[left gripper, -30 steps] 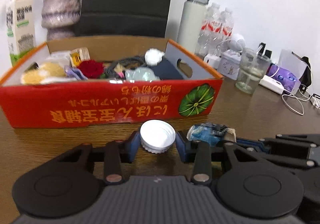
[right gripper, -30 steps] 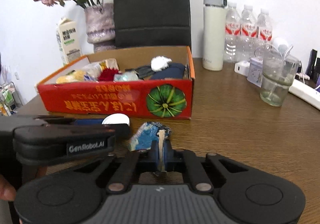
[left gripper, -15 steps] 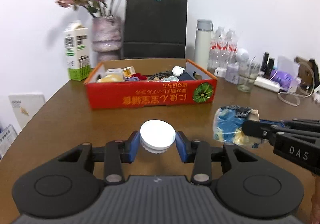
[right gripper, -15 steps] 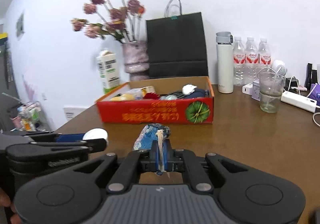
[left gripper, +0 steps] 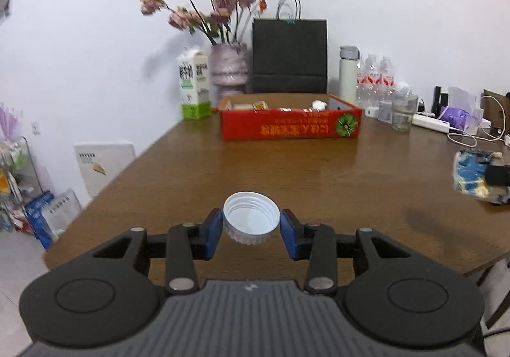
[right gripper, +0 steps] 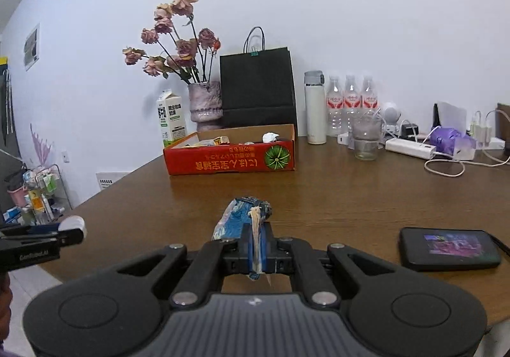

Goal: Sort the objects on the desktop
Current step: 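Lift and carry the lid with the left gripper while the right gripper carries the packet toward the box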

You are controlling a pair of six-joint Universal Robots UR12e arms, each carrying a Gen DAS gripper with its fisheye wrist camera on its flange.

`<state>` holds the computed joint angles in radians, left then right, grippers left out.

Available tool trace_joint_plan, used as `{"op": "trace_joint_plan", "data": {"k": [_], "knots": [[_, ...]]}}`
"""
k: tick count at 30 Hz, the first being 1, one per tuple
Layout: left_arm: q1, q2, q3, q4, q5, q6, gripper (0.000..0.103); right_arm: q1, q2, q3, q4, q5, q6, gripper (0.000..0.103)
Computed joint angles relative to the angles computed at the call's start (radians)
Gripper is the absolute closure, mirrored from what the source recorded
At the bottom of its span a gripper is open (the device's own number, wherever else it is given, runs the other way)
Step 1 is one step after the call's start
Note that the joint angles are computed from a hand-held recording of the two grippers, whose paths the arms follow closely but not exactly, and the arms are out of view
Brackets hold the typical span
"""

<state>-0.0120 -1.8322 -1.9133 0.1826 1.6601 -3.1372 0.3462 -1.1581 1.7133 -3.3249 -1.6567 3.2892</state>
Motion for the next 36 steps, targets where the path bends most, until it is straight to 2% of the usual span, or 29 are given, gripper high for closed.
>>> {"op": "trace_joint_plan", "data": {"k": [4,12,16,20,25,27,30,31,33,35,36], "knots": [[0.005,0.005,-0.005,0.034,-0.051,-0.002,0.063,0.01,0.007,-0.007,-0.035,-0.011,-0.033,0.099],[-0.004,-0.01,0.015,0.037,-0.045,-0.004,0.063,0.01,0.019,-0.021,-0.04,0.0,-0.029,0.099],[0.006,-0.037,0.061,0.038,-0.067,-0.01,0.063,0.003,0.049,-0.056,-0.057,0.008,-0.031,0.099],[0.01,-0.083,0.139,0.049,-0.086,-0.012,0.063,-0.003,0.096,-0.133,-0.043,0.022,-0.064,0.099],[0.026,-0.147,0.261,0.01,-0.173,-0.046,0.063,-0.012,0.178,-0.276,-0.048,0.062,-0.111,0.099],[0.024,-0.184,0.327,-0.016,-0.181,-0.052,0.063,-0.019,0.211,-0.34,-0.027,0.079,-0.107,0.099],[0.018,-0.263,0.45,-0.035,-0.169,-0.036,0.063,-0.027,0.269,-0.462,0.03,0.093,-0.095,0.099],[0.018,-0.294,0.492,-0.023,-0.173,-0.056,0.063,-0.03,0.292,-0.511,0.058,0.094,-0.098,0.099],[0.03,-0.36,0.59,-0.022,-0.246,-0.094,0.063,-0.035,0.349,-0.629,0.125,0.084,-0.096,0.099],[0.039,-0.429,0.69,-0.012,-0.294,-0.166,0.063,-0.04,0.409,-0.751,0.203,0.072,-0.08,0.099],[0.038,-0.453,0.738,-0.052,-0.289,-0.203,0.063,-0.039,0.447,-0.827,0.256,0.053,-0.073,0.099]]}}
